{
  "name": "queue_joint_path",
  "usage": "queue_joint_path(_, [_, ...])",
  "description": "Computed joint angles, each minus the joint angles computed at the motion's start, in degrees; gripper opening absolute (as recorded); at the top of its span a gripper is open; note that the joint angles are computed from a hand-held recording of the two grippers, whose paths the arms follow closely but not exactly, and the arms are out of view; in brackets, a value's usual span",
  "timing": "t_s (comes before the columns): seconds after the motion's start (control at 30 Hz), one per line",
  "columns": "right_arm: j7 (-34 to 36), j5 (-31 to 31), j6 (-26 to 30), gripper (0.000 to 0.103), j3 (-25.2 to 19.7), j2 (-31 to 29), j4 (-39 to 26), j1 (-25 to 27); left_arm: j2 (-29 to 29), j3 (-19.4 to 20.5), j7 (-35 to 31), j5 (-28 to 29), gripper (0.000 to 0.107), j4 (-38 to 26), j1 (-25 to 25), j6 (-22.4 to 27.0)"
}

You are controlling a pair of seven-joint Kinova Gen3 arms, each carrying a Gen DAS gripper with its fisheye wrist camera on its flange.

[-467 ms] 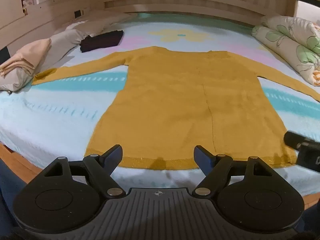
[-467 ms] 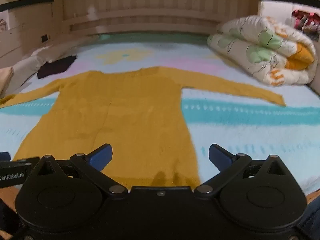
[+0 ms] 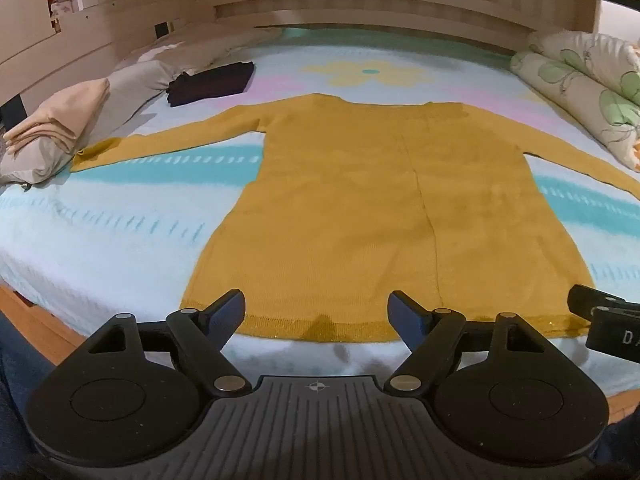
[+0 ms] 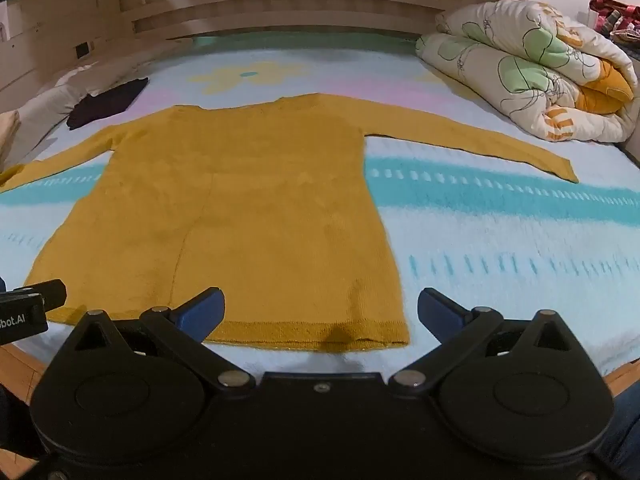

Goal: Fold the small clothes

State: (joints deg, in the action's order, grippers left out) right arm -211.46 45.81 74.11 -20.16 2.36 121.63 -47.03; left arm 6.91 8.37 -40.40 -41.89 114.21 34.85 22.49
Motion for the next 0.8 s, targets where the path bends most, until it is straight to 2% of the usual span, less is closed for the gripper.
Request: queue_joint_path(0.8, [2.4, 0.0, -1.4, 0.102, 0.5, -0.4, -0.6, 1.5, 1.0, -0.4, 1.2, -1.5, 0.078, -0.6, 1.5, 0.9])
